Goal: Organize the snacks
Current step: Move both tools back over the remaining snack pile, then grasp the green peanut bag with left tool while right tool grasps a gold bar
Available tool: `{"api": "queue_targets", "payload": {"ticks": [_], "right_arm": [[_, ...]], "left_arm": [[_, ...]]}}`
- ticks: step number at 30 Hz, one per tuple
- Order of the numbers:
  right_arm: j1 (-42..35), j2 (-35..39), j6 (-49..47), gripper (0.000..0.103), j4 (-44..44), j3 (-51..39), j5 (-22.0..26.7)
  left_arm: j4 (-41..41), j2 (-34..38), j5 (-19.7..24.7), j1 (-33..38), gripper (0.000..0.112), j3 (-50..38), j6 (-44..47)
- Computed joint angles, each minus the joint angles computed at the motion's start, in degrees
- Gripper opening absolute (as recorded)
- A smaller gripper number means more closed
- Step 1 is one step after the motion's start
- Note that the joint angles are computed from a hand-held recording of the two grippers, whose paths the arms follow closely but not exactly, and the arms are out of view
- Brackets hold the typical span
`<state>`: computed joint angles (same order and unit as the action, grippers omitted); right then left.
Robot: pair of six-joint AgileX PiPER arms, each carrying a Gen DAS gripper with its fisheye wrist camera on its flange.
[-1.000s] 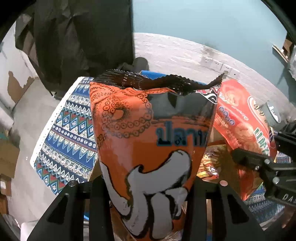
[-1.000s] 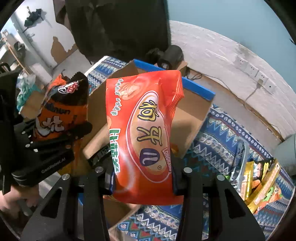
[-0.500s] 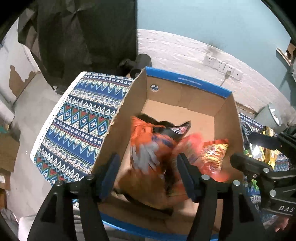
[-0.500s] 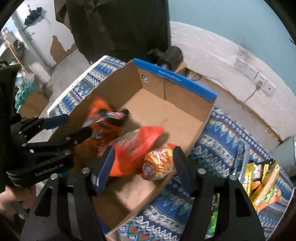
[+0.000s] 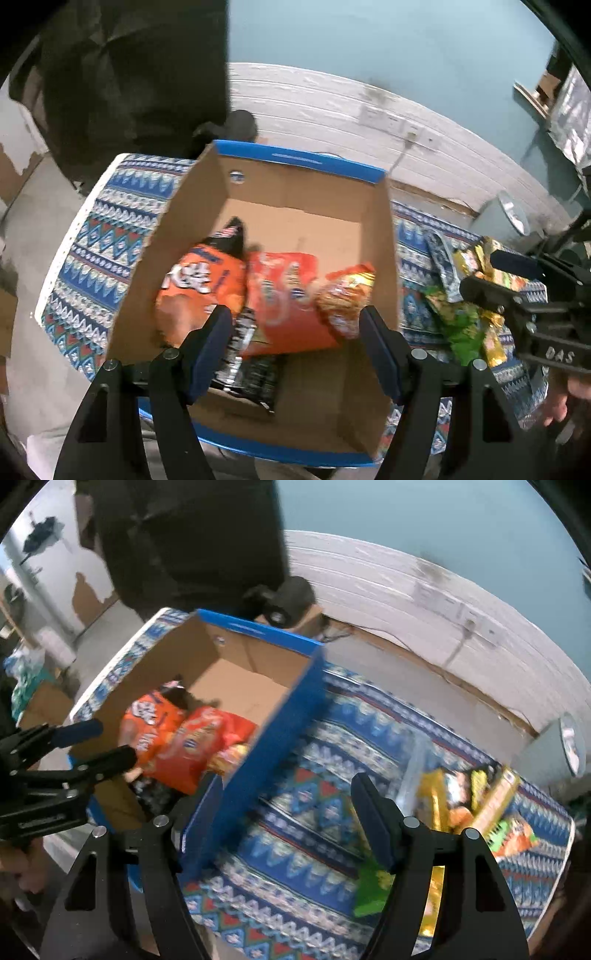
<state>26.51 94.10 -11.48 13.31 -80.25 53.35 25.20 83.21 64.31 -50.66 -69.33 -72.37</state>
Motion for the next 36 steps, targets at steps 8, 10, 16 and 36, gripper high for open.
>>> {"api": "queue_targets", "payload": {"ticks": [8, 10, 16, 36], "right_arm": [[-9.44, -1.8, -4.88, 0.073, 1.74, 4.84, -0.07], [-11.79, -2.07, -6.42, 0.073, 2.32, 6.12, -0.22], [-17.04, -2.09, -8.87, 0.073, 2.47, 8.4, -1.05], [-23.18, 9.48, -5.57, 0.073, -0.65, 6.36, -4.89]], "left_arm": [[-2.15, 8.35, 0.92, -2.87, 0.073, -9.86, 4.12], [-2.68, 10.98, 1.6, -3.35, 0.073, -12.77, 5.48], [-5.18, 18.31, 2.66, -3.73, 0.073, -20.58, 9.6], [-14.07, 37.4, 4.77, -0.11, 0.073, -39.63, 17.39]]}}
